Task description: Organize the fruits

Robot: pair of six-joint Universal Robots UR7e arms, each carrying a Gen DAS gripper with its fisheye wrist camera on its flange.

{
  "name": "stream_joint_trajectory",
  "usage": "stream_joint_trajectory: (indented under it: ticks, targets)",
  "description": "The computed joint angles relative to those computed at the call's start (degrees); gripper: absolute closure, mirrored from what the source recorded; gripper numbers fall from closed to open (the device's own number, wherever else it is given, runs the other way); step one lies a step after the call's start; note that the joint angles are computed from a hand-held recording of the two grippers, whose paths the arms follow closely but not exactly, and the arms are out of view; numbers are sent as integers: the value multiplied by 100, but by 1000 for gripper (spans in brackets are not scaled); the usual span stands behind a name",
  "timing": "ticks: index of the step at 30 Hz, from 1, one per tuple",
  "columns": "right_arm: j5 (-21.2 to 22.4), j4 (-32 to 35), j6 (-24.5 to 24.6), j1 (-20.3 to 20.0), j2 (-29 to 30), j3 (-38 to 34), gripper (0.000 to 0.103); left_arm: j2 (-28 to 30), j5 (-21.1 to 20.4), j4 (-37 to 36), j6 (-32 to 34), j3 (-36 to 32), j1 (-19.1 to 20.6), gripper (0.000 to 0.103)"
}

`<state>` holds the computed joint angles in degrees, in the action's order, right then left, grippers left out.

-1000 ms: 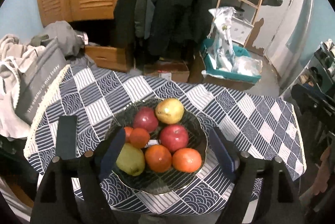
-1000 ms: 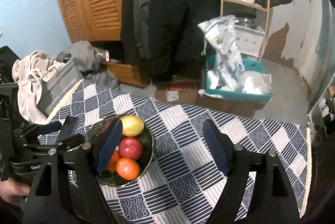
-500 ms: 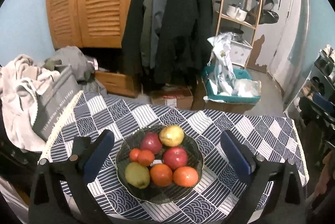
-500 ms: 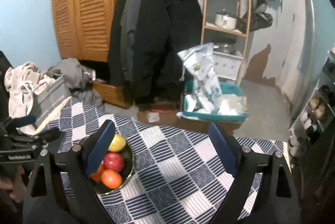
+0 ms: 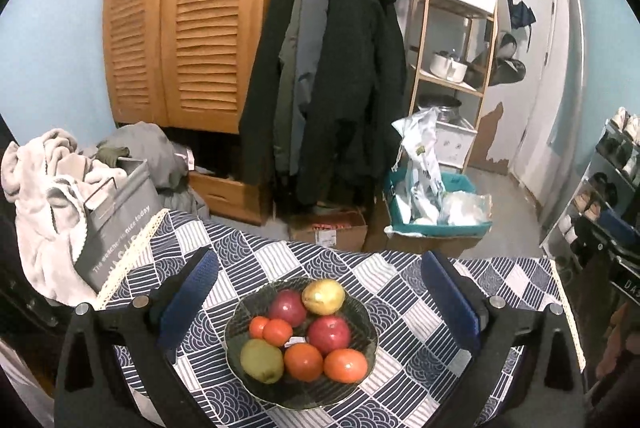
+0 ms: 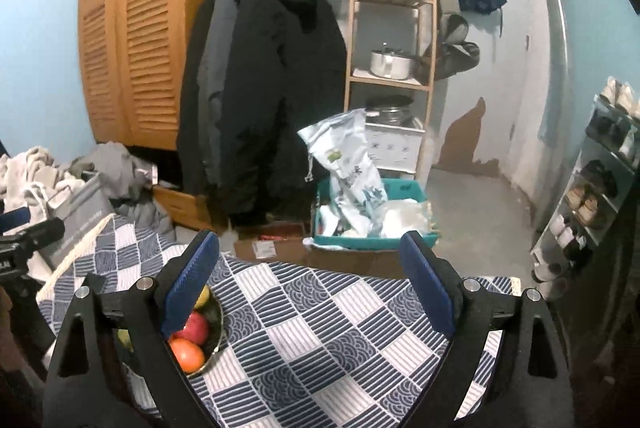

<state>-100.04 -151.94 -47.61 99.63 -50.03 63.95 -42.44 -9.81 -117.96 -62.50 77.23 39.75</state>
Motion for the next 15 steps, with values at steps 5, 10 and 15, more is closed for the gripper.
stream_joint_trajectory:
  ticks: [5, 10, 15]
  targets:
    - [27, -24, 19, -50, -8, -46, 13, 38, 3, -21, -29, -36, 3, 1]
    - [-32, 31, 42, -74, 11, -92, 13, 86, 27, 523, -353, -186, 3, 1]
    - [-9, -19, -35, -75, -19, -38, 13, 118, -26, 364, -197, -204, -10, 1]
